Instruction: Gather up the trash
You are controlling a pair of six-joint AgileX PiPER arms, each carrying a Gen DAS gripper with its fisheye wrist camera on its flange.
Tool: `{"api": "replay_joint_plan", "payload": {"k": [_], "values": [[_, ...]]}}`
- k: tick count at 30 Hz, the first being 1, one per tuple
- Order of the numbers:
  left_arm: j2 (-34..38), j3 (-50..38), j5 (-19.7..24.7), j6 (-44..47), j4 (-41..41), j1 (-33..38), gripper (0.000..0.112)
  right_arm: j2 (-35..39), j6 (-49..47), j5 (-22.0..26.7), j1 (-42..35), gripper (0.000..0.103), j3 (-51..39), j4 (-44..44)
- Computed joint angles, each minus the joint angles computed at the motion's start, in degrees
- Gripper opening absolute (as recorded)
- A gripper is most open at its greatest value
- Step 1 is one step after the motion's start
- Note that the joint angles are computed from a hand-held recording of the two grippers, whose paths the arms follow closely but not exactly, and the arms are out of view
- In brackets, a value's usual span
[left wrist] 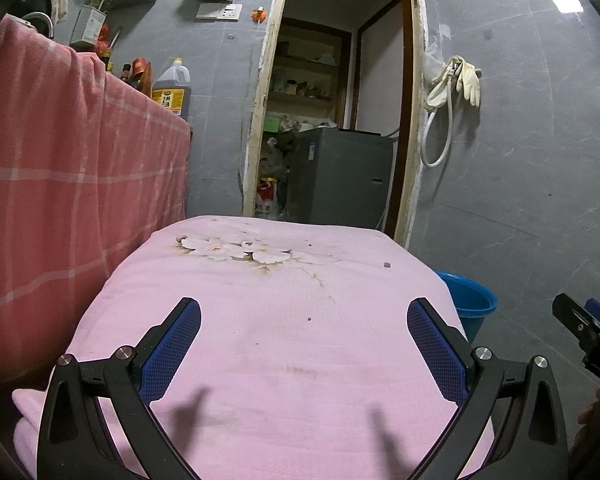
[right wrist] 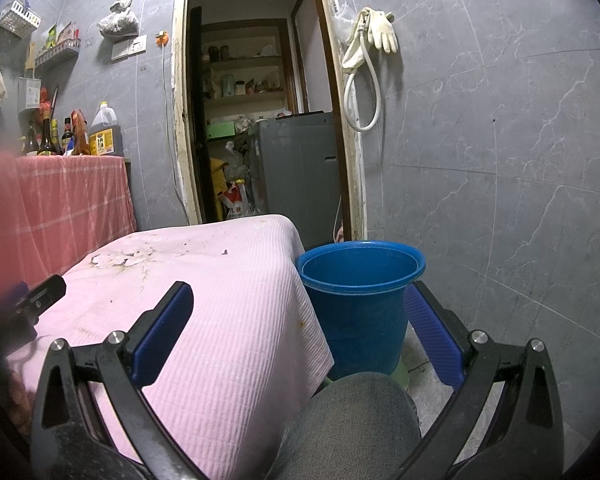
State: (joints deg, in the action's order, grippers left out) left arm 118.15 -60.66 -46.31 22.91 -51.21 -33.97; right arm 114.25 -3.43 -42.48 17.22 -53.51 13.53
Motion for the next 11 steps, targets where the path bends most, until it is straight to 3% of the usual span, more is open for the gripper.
{"api": "replay_joint_plan", "payload": {"k": [11], "values": [[0.1,-0.2,0.1,0.5,-0.5,-0.1,0.101,-0.1,-0.2,0.1,0.3,0.103,0.0,0.5]]}}
